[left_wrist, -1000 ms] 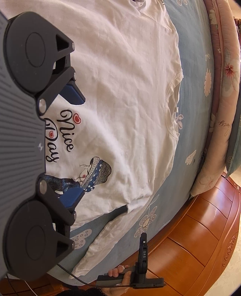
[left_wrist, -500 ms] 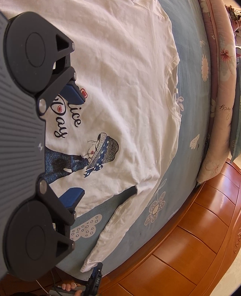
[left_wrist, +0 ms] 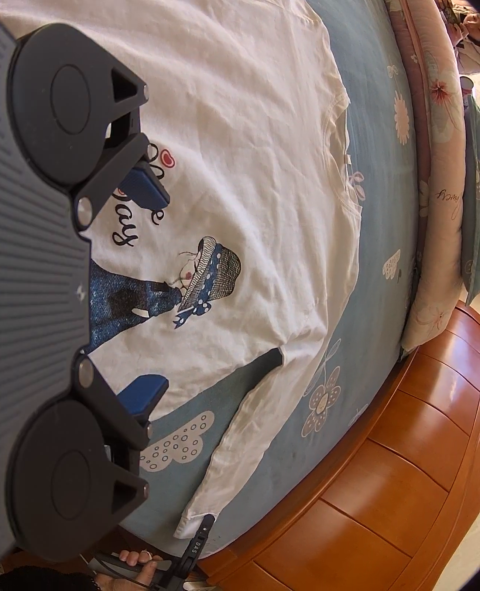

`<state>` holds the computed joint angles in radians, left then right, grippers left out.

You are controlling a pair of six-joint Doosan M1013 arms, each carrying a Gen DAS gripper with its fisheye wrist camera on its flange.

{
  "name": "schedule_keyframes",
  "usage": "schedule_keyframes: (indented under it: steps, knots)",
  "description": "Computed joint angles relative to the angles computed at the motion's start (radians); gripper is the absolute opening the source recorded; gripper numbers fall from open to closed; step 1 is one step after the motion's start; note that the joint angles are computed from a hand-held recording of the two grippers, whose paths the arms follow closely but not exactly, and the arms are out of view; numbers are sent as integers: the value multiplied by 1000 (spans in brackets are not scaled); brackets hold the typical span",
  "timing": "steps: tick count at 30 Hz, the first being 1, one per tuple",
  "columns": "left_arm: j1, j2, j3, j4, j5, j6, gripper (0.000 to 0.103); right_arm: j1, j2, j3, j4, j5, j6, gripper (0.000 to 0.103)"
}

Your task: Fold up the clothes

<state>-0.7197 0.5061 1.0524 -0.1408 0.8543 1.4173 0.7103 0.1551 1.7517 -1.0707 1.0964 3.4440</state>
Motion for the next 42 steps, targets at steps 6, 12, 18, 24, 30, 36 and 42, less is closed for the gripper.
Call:
schedule_keyframes:
  steps: [6,12,18,24,30,36,42]
  knots:
    - [-3,2,-6,11,6,-3,96,-12,-22,3,-16,-44,-34,9]
    - [-2,2,-4,27,9,-24,96,-53,-27,-32,-89,-21,-104,8]
    - [-2,4,-8,21,16,-10,96,-116,-16,-77,-93,-30,-211,8]
    - [0,5,-8,22,19,-18,96,-158,7,-110,-33,4,-237,20]
    - [1,12,-12,17,26,-19,96,-144,9,-104,10,1,-199,33]
    - [-2,18,-16,3,30,-4,96,-150,33,-141,29,-203,-293,33]
    - [4,17,-12,7,32,-7,96,-205,128,-263,170,-347,-652,36]
